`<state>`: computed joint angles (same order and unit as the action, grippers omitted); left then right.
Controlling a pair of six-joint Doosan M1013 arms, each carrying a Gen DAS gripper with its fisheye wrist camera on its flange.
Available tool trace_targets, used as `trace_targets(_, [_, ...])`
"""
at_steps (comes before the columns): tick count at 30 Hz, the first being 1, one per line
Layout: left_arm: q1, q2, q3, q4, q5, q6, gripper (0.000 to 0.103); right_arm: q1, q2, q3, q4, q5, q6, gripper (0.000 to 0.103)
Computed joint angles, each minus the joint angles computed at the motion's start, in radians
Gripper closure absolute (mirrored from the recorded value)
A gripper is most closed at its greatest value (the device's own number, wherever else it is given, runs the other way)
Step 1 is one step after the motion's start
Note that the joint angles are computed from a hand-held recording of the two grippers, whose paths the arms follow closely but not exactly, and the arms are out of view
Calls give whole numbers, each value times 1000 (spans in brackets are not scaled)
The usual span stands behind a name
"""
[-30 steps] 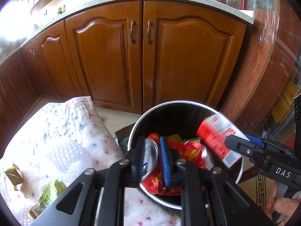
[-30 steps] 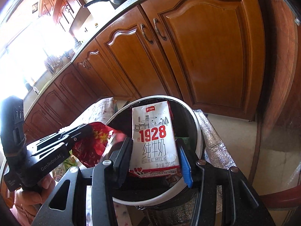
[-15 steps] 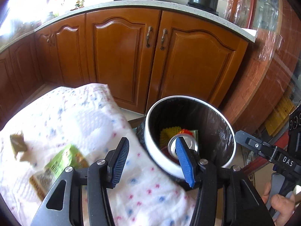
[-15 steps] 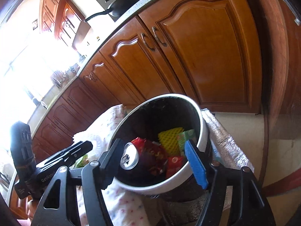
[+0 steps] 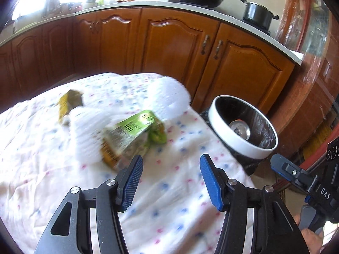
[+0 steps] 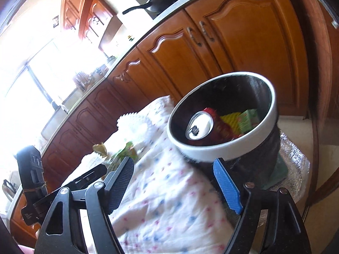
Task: Collect trash
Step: 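Move both tools back over the table toward the white foam nets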
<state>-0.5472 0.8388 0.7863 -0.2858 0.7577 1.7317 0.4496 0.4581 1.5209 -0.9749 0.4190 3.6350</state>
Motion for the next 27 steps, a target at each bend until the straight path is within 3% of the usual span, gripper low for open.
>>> trace_targets(11, [51,-70,113,16,-47,-97,47,33,74,-114,220,-6,-279,23])
trace_targets(27, [73,-53,84,0,-40,-121,47,34,107,-186,253,13,-388,23])
